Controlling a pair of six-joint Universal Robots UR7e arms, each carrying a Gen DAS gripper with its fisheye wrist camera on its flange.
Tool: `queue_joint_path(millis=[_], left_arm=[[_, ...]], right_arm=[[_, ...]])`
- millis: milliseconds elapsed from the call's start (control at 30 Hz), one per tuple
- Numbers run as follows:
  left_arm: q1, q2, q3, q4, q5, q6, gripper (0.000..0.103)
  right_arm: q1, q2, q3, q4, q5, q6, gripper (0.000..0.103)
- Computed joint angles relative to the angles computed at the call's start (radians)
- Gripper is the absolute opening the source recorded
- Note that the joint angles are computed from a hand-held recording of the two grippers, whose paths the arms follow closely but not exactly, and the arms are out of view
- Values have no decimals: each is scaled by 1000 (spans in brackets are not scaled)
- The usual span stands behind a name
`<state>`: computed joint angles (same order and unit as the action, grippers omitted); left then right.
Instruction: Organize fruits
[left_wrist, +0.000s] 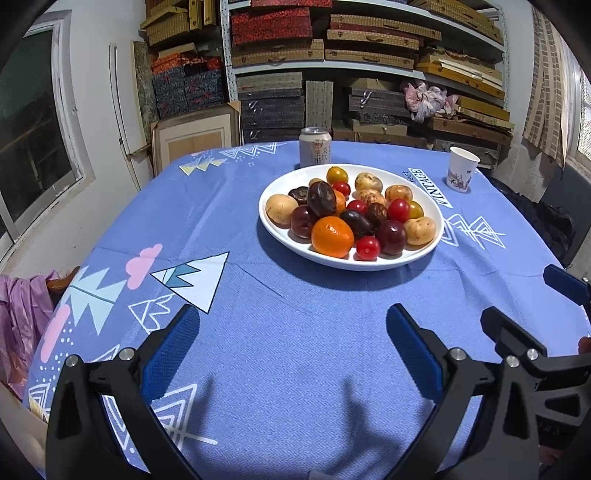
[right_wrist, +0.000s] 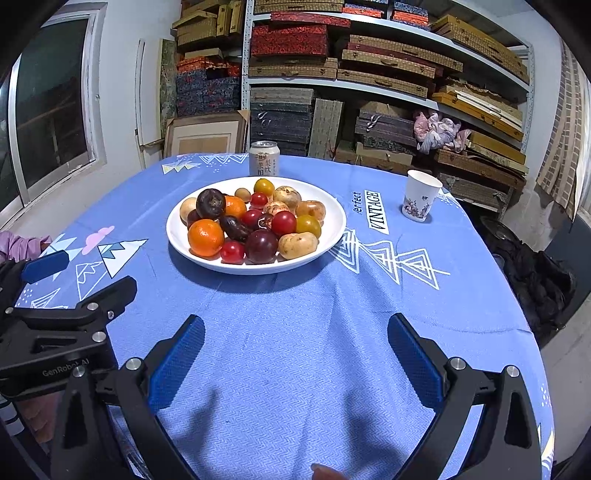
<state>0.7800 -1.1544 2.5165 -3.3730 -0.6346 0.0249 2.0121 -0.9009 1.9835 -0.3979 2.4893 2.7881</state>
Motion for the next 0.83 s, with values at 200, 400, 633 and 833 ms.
queue_joint_path(millis=[200, 400, 633, 833], left_arm=[[-4, 4, 4, -20, 14, 2, 99], [-9, 0, 11, -33, 20, -6, 99], [-22, 17, 15, -56, 52, 0, 99], [-19, 15, 14, -51, 56, -12, 99]], right_arm=[[-1, -5, 4, -3, -3, 1, 100], [-1, -6, 5, -1, -4, -3, 100], [-7, -4, -2, 17, 0, 16, 100], [-8, -6, -2, 21, -2, 18, 100]])
